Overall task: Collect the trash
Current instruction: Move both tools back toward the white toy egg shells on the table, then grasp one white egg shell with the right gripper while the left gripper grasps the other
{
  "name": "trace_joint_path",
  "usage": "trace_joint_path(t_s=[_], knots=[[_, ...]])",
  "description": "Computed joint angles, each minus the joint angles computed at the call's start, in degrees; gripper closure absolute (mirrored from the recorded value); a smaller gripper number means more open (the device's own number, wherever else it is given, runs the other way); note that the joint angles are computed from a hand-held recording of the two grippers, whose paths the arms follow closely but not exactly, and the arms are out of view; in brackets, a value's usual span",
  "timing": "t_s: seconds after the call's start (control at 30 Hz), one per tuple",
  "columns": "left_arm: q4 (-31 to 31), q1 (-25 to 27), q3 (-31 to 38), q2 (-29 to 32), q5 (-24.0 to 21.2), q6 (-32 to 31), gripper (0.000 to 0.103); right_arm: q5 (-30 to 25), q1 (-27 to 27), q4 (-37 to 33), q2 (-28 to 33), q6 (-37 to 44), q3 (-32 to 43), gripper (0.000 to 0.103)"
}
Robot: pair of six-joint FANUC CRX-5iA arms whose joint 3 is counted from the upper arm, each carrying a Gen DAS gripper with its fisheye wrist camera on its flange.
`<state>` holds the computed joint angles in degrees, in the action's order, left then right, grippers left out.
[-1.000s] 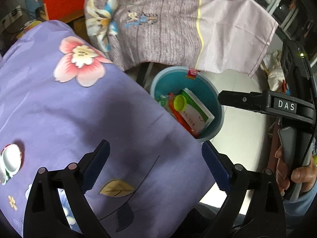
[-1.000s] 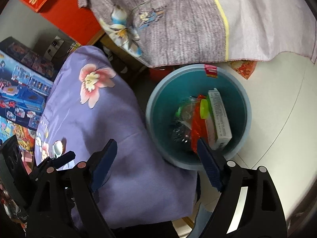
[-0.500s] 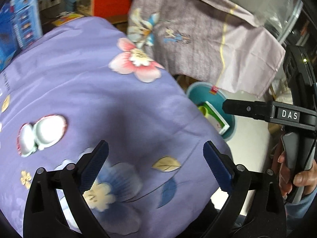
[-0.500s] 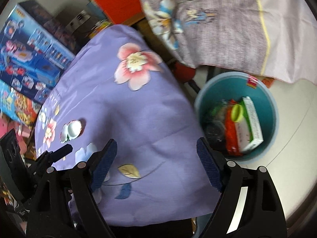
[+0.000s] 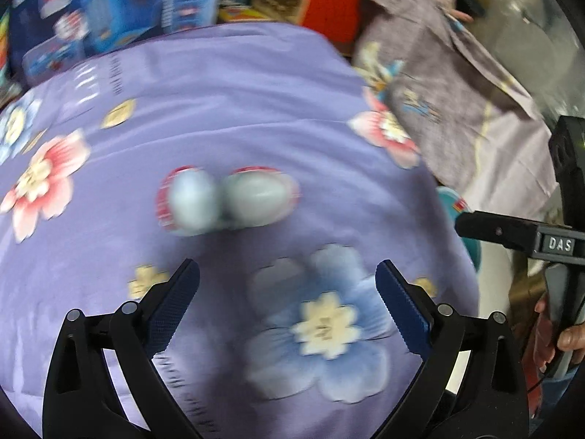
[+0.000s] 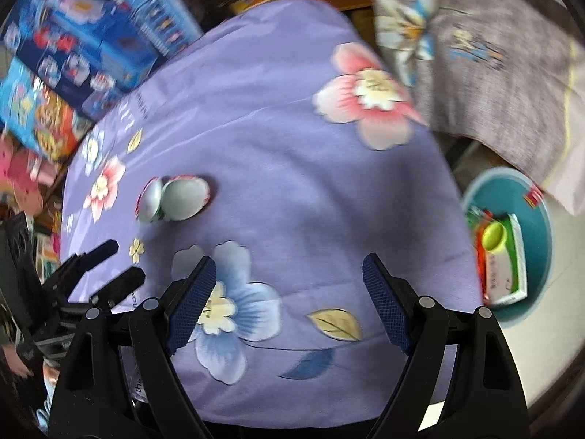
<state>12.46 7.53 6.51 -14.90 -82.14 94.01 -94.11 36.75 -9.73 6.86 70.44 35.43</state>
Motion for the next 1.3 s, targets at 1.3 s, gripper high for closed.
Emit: trace_joint_path(t_s=[1.3], knots=[[6.7, 19.4, -10.5, -3.6, -2.5, -7.1, 0.006, -1.8, 10.1, 2.2, 19.2, 8.4, 15.2, 0.052]])
